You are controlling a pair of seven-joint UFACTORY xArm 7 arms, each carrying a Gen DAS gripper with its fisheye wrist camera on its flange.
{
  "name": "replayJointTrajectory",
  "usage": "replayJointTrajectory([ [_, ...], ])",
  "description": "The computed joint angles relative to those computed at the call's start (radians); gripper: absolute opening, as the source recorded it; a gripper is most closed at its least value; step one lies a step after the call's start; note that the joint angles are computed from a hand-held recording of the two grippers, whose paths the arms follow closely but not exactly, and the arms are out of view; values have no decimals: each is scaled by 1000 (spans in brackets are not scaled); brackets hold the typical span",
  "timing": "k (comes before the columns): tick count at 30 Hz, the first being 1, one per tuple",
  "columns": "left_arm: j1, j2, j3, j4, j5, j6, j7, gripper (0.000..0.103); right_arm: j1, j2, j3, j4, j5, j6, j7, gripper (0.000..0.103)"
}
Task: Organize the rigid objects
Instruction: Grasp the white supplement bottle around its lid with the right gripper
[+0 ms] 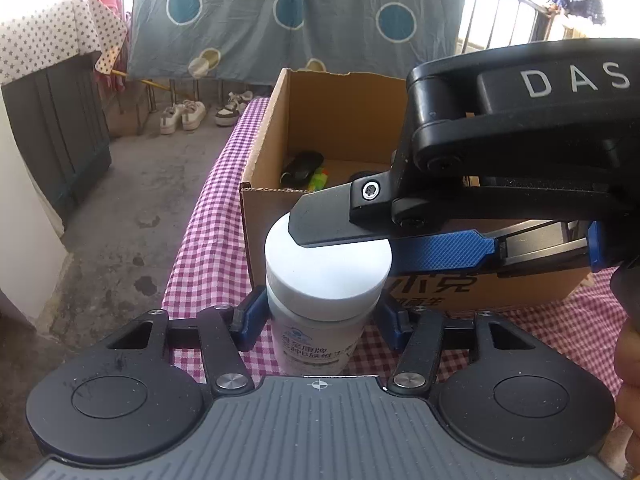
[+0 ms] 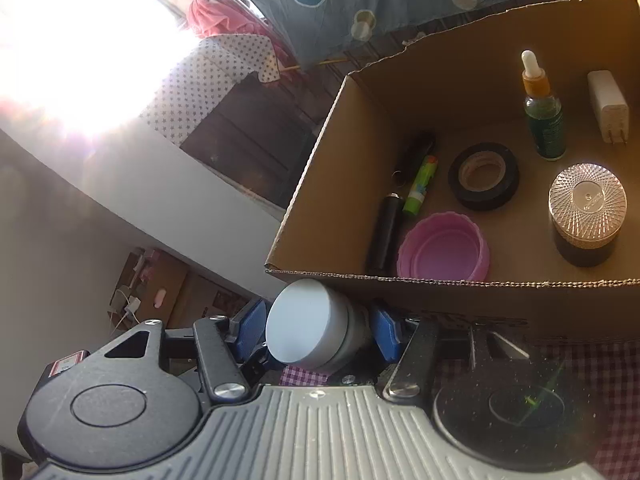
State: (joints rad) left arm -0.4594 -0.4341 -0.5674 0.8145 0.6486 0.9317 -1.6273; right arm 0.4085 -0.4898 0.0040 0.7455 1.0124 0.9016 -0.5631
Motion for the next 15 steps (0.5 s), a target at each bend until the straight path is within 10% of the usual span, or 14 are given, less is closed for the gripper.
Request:
replayJointTrajectory([
  [15,5,4,-3,7,14,-14,-4,53,-5,-19,1,-9,-20,-6,17,52],
])
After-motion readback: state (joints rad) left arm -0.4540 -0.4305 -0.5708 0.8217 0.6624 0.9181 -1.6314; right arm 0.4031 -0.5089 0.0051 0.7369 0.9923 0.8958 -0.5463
